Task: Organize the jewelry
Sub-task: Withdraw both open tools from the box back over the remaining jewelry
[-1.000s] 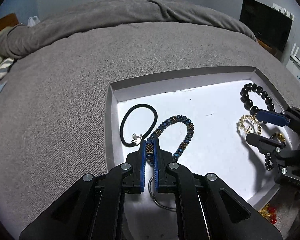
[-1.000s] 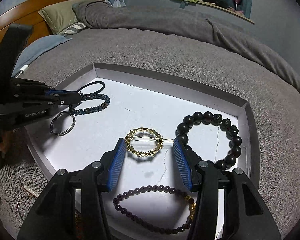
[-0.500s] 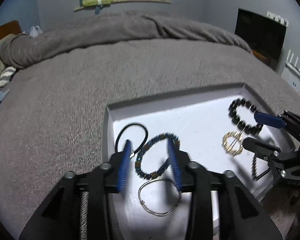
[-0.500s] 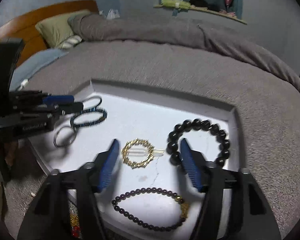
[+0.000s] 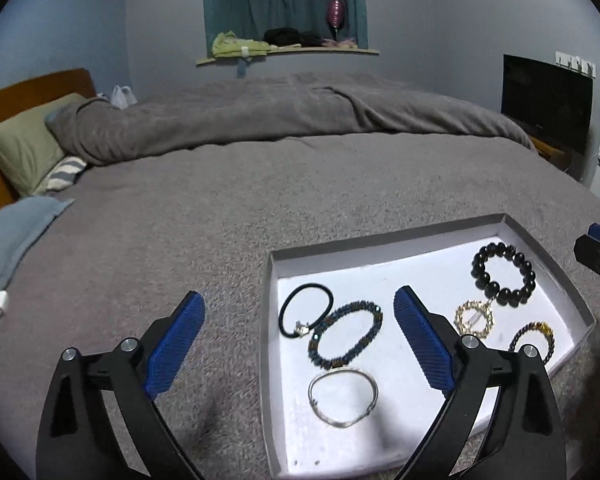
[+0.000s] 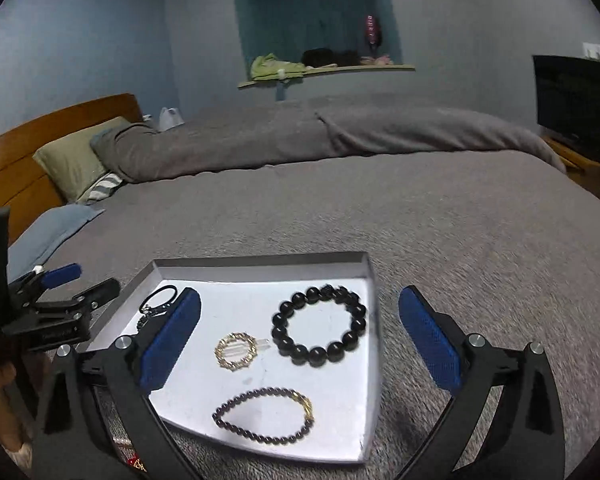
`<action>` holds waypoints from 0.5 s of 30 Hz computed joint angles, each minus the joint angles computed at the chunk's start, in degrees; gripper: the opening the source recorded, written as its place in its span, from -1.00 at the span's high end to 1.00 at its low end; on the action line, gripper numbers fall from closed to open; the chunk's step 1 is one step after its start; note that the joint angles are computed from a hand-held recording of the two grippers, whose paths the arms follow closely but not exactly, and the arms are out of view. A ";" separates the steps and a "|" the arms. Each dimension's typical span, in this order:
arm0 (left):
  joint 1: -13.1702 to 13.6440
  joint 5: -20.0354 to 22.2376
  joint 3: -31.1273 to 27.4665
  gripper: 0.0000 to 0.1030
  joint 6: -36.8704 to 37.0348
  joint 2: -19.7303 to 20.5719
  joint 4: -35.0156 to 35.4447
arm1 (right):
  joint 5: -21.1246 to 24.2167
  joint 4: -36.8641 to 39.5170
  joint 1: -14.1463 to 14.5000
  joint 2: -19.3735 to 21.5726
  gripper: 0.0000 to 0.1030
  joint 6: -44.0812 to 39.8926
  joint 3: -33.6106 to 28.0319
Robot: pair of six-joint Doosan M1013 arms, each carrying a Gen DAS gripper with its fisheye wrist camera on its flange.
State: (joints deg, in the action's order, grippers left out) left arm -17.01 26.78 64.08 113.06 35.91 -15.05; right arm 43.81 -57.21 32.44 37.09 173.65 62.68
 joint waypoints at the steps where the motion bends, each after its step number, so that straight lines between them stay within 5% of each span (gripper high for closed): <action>1: 0.04 -0.40 0.61 -0.84 0.23 -0.33 -0.16 | 0.43 -0.13 0.08 -0.10 -0.90 0.82 0.16; 8: 0.10 -1.79 4.45 -0.85 -1.36 -2.47 1.13 | 2.76 -8.71 2.15 -1.91 -0.90 10.77 4.41; 15: 0.23 -2.66 8.24 -0.85 1.36 -4.72 -0.70 | 3.30 -9.11 3.88 -3.59 -0.90 13.07 8.34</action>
State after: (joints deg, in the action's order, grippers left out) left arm -16.78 24.12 72.32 114.43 31.19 -15.74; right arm 47.10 -66.32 36.31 33.50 186.72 71.02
